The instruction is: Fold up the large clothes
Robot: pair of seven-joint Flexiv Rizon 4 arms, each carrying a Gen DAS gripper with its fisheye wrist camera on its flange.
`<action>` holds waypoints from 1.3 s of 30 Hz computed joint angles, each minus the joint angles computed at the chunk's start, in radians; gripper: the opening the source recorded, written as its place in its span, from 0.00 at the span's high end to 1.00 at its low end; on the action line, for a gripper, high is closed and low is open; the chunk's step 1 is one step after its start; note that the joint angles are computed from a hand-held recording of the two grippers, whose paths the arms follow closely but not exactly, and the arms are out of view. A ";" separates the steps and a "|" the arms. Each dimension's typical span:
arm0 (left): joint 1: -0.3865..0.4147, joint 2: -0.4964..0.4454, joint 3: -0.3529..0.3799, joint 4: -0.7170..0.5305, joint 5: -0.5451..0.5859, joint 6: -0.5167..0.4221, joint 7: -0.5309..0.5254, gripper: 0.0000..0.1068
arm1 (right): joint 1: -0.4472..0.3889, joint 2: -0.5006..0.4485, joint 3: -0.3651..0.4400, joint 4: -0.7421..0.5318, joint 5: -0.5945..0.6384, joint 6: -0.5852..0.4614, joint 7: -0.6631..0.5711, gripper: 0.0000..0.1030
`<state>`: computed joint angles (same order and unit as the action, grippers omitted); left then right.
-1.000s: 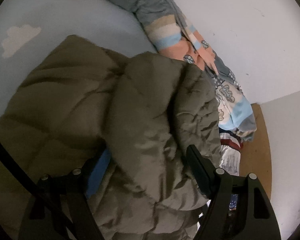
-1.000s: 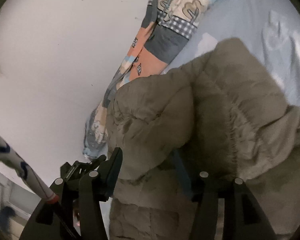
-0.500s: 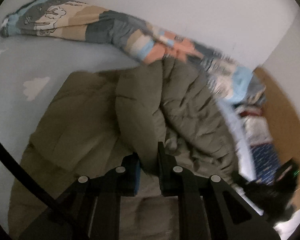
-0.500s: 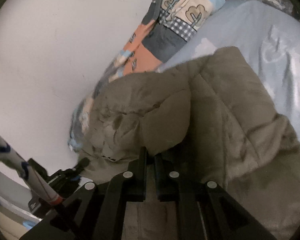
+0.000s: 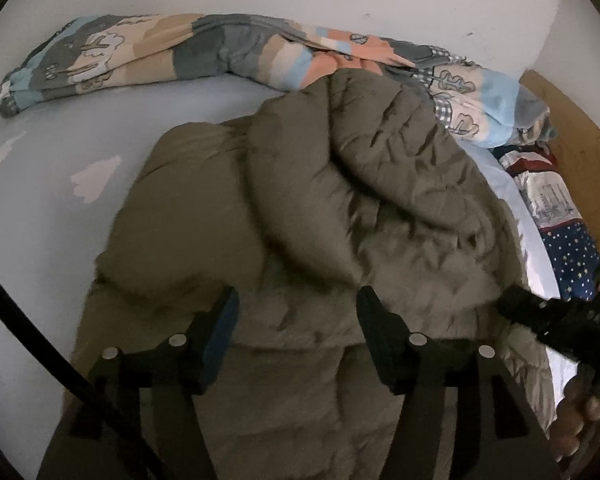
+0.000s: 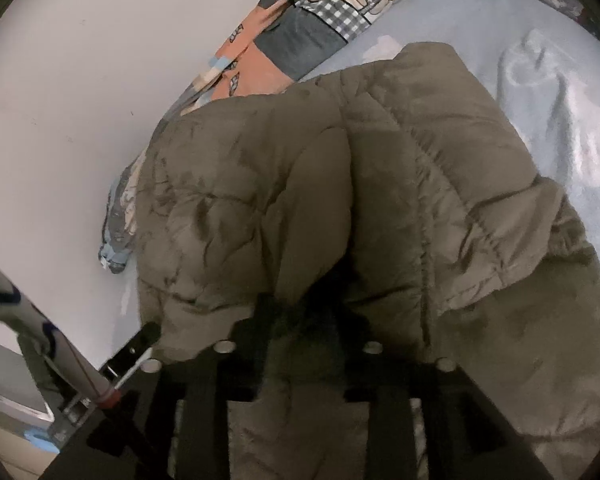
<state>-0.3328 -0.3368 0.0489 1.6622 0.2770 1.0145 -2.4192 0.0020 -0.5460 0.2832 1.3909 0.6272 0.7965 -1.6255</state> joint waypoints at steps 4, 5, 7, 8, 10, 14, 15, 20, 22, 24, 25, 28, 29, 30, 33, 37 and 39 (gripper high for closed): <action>-0.028 0.064 0.027 0.027 0.076 -0.038 -0.073 0.44 | 0.004 0.040 -0.017 0.016 -0.032 -0.023 0.019 0.68; -0.035 0.074 0.032 0.013 0.115 -0.059 -0.100 0.44 | 0.002 0.055 -0.020 0.027 -0.034 -0.016 0.016 0.68; -0.052 0.079 0.035 -0.043 0.211 -0.112 -0.157 0.44 | 0.022 0.082 -0.041 0.050 -0.073 0.034 0.016 0.68; -0.051 0.073 0.028 -0.069 0.239 -0.128 -0.164 0.44 | 0.035 0.094 -0.052 0.064 -0.098 0.085 0.006 0.68; -0.057 0.040 0.014 -0.153 0.296 -0.184 -0.149 0.44 | 0.063 0.112 -0.068 0.097 -0.150 0.199 -0.012 0.65; -0.084 -0.057 0.012 -0.315 0.367 -0.298 -0.095 0.39 | 0.080 0.095 -0.045 0.113 -0.209 0.346 -0.060 0.54; -0.085 -0.081 0.012 -0.340 0.368 -0.305 -0.074 0.39 | 0.081 0.084 -0.037 0.105 -0.221 0.353 -0.062 0.54; -0.108 -0.161 0.041 -0.403 0.377 -0.332 0.002 0.39 | 0.127 -0.001 -0.034 0.059 -0.324 0.399 -0.061 0.54; -0.104 -0.181 0.052 -0.397 0.360 -0.338 0.006 0.39 | 0.146 -0.034 -0.044 0.041 -0.378 0.396 -0.040 0.52; -0.064 -0.192 0.034 -0.347 0.278 -0.300 0.025 0.38 | 0.163 -0.059 -0.061 0.037 -0.436 0.374 -0.012 0.46; -0.049 -0.192 0.031 -0.312 0.250 -0.257 0.024 0.38 | 0.171 -0.075 -0.066 0.036 -0.462 0.353 0.000 0.44; -0.034 -0.191 0.037 -0.276 0.198 -0.206 0.036 0.38 | 0.190 -0.106 -0.080 0.039 -0.535 0.295 0.010 0.43; -0.037 -0.195 0.040 -0.285 0.184 -0.223 0.048 0.37 | 0.197 -0.109 -0.086 0.054 -0.556 0.311 0.008 0.43; -0.044 -0.199 0.045 -0.296 0.180 -0.241 0.055 0.37 | 0.203 -0.111 -0.092 0.061 -0.576 0.311 0.013 0.43; -0.067 -0.161 0.054 -0.292 0.181 -0.280 0.060 0.38 | 0.186 -0.112 -0.072 0.047 -0.580 0.271 0.020 0.43; -0.097 -0.046 0.051 -0.184 0.210 -0.224 -0.018 0.38 | 0.149 -0.029 -0.039 0.102 -0.544 0.292 -0.007 0.43; -0.104 0.012 0.030 -0.124 0.211 -0.214 -0.052 0.38 | 0.148 0.024 -0.048 0.147 -0.541 0.301 0.002 0.39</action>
<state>-0.4371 -0.3248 0.0794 1.5386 0.4880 0.8010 -2.4712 0.1497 -0.5216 0.2349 1.5375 0.0867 1.0980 -1.6231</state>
